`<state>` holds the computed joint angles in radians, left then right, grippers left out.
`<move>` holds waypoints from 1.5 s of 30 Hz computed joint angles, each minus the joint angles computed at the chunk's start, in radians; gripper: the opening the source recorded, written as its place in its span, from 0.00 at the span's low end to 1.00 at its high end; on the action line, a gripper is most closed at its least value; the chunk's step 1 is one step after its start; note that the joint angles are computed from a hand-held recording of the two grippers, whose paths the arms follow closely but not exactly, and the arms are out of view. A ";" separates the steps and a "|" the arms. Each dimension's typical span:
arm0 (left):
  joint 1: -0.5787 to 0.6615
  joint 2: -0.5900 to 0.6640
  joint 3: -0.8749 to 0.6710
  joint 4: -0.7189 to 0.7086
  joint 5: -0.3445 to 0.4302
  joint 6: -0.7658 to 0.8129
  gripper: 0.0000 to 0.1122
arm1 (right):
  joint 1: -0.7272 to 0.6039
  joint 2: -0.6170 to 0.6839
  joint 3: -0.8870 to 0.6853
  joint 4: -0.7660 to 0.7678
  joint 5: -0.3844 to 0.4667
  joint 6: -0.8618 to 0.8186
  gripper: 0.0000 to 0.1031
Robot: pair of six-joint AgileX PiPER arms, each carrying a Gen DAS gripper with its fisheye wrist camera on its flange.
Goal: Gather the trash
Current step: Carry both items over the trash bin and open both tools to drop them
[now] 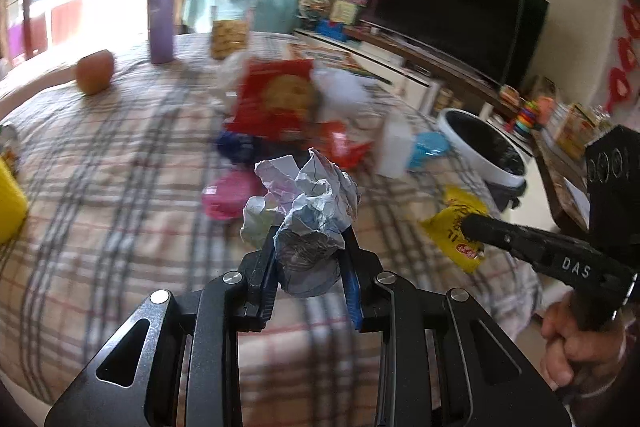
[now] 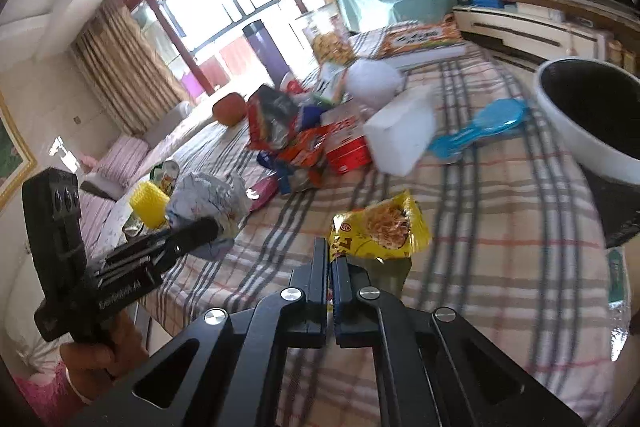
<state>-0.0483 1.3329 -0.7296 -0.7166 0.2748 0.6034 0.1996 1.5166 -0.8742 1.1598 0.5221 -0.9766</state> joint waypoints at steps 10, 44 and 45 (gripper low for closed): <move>-0.218 0.095 -0.126 0.257 -0.016 -0.311 0.23 | -0.212 -0.073 0.053 0.042 0.076 -0.081 0.01; -0.481 0.651 -0.931 0.586 0.276 -0.611 0.24 | -0.587 0.200 -0.330 -0.025 0.255 -0.047 0.01; -0.485 0.672 -0.967 0.594 0.291 -0.616 0.24 | -0.585 0.219 -0.354 -0.037 0.254 -0.032 0.01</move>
<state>-0.5328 2.0049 -1.6970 -0.1226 0.5660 -0.0127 -0.3857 1.7352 -1.2283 1.1228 0.7762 -1.0090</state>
